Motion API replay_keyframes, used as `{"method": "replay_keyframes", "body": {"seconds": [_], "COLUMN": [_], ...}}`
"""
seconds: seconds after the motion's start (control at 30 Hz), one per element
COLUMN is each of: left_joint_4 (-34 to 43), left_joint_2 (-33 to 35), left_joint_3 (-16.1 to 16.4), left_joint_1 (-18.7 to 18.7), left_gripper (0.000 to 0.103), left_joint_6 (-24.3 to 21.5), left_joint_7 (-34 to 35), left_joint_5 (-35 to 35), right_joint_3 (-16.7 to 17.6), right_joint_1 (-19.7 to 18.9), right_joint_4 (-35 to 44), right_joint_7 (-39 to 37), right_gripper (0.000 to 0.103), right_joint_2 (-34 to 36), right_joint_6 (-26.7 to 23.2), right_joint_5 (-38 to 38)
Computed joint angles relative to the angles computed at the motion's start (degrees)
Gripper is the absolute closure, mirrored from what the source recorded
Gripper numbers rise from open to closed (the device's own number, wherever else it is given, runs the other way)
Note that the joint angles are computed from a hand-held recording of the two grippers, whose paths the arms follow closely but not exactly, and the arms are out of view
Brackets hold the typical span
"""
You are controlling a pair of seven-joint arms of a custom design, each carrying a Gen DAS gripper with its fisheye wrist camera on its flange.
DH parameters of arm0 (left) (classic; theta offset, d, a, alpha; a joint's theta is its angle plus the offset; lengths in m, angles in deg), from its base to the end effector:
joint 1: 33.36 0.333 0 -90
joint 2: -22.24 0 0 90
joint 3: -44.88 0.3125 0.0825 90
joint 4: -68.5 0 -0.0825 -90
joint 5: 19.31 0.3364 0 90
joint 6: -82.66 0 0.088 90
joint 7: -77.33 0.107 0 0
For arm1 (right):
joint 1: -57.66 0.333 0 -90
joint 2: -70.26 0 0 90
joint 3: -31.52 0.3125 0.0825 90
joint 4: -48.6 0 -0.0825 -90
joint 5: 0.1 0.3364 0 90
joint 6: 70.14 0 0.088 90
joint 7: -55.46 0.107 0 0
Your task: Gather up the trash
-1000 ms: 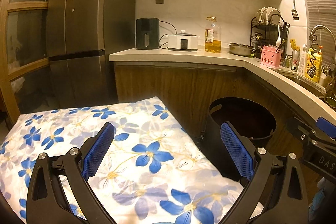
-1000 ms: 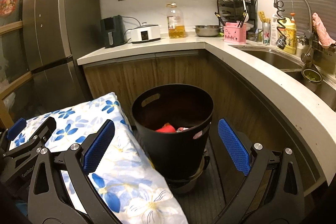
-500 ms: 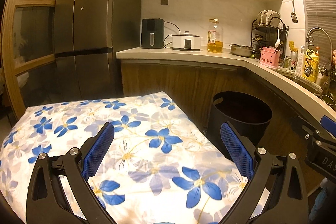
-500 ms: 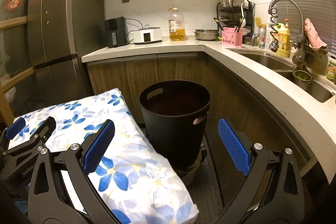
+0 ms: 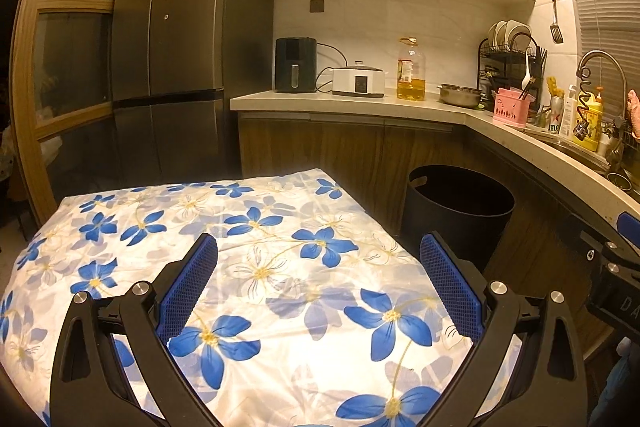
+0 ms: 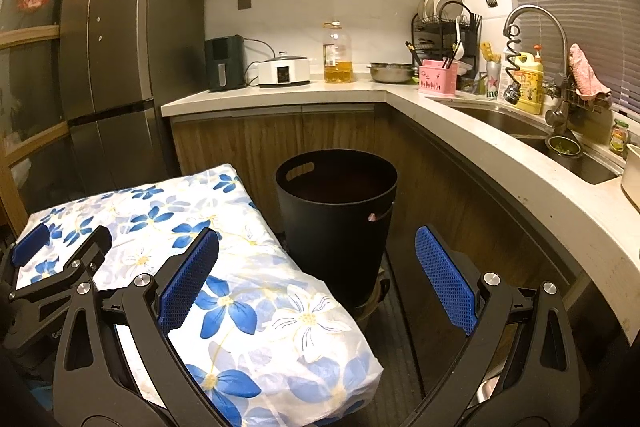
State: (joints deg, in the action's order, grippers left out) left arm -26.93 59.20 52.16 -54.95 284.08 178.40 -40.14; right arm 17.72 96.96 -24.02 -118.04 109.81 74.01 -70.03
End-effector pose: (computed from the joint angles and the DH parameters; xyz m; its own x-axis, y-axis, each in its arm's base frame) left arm 0.6681 -0.1499 0.4110 -0.0999 -0.9949 0.0128 -0.3604 0.0242 -0.9325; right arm 0.6327 0.3709 0.4296 -0.2485 -0.9680 -0.0339 -0.3732 0.1280 -0.9189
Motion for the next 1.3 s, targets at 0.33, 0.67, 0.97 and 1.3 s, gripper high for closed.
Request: {"method": "replay_keyframes", "body": {"seconds": [0.33, 0.67, 0.97, 1.3], "left_joint_4": [-3.33, -4.85, -4.9, -4.94], "left_joint_2": [-2.1, -2.97, -3.06, -3.12], "left_joint_3": [-3.23, -4.53, -4.99, -4.79], "left_joint_1": [2.96, 4.12, 4.44, 4.17], "left_gripper": [0.006, 0.006, 0.006, 0.006], "left_joint_6": [1.92, 3.52, 3.54, 3.54], "left_joint_7": [-0.88, -0.53, -0.13, 0.22], "left_joint_5": [2.03, 2.17, 1.93, 1.4], "right_joint_3": [0.29, 1.31, 1.57, 1.41], "right_joint_1": [1.26, 1.32, 1.12, 1.32], "right_joint_4": [-1.39, -1.55, -1.24, -0.91], "right_joint_7": [1.95, 2.29, 2.14, 2.12], "right_gripper": [0.006, 0.006, 0.006, 0.006], "right_joint_2": [-1.42, -1.82, -1.7, -1.43], "right_joint_6": [-1.79, -2.47, -2.28, -2.46], "right_joint_5": [-2.89, -4.07, -4.17, -4.12]}}
